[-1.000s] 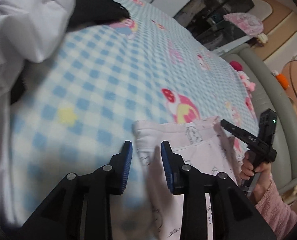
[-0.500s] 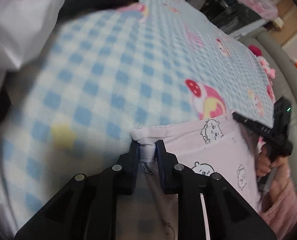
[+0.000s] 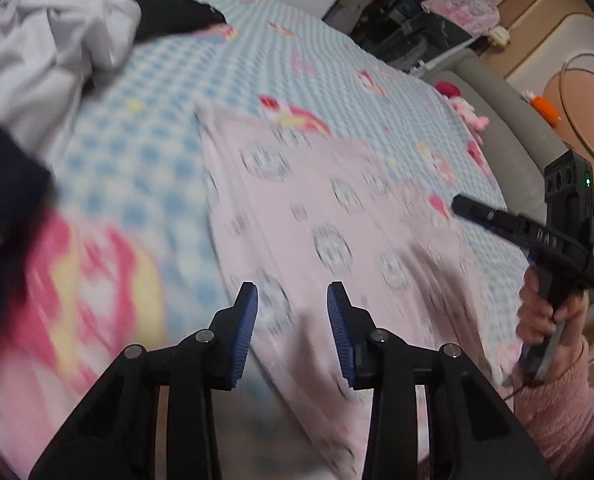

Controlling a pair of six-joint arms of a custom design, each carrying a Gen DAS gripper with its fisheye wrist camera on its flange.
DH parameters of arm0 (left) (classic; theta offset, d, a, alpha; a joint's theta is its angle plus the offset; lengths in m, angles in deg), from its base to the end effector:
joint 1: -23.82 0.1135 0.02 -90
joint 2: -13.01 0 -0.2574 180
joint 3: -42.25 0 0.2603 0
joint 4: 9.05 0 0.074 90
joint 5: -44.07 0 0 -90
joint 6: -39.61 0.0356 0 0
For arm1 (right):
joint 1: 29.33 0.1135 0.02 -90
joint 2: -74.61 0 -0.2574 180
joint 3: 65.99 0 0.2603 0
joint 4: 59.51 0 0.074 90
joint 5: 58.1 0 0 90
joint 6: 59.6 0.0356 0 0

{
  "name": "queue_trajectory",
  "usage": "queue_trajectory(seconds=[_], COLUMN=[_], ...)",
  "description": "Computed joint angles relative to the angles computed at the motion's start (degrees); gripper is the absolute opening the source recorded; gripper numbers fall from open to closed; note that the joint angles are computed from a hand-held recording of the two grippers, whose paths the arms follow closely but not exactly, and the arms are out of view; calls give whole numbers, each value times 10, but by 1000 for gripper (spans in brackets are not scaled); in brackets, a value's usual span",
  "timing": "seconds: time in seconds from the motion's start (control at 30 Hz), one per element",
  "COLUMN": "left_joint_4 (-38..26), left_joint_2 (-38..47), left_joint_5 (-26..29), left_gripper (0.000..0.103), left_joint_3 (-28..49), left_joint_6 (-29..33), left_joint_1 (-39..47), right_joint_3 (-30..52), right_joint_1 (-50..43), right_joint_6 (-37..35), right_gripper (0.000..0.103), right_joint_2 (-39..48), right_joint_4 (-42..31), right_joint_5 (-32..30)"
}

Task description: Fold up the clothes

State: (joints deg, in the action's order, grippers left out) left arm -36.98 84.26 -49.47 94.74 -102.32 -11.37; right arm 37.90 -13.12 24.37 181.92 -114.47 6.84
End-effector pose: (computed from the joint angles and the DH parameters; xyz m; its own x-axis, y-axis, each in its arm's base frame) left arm 0.2128 -0.1474 0.1938 -0.7923 -0.4028 -0.4583 -0.1348 0.8482 -0.5123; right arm 0.3915 0.1295 0.2532 -0.7642 -0.3213 -0.5593 -0.5494 0.7784 0.3036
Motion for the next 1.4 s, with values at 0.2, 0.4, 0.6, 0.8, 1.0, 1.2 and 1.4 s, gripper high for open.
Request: queue_trajectory(seconds=[0.2, 0.4, 0.6, 0.8, 1.0, 1.2, 1.4], left_joint_4=[-93, -141, -154, -210, -144, -145, -160], left_joint_2=[43, -4, 56, 40, 67, 159, 113], left_joint_5=[-108, -170, -163, -115, -140, -113, -125], left_gripper=[34, 33, 32, 32, 30, 30, 27], left_joint_3=[44, 36, 82, 68, 124, 138, 137], left_joint_6=[-47, -87, -68, -128, -35, -50, -52], left_joint_1=[-133, -198, -224, -231, -219, -226, -241], right_joint_3=[-320, -428, -446, -472, -495, -504, -528], right_joint_1=[44, 28, 36, 26, -42, -110, -243], right_joint_6=[54, 83, 81, 86, 92, 59, -41], right_gripper=[29, 29, 29, 29, 29, 29, 29], right_joint_2=[-175, -247, -289, -346, -401, -409, -452], right_joint_4=[113, 139, 134, 115, 98, 72, 10], right_joint_5=[48, 64, 84, 110, 105, 104, 7])
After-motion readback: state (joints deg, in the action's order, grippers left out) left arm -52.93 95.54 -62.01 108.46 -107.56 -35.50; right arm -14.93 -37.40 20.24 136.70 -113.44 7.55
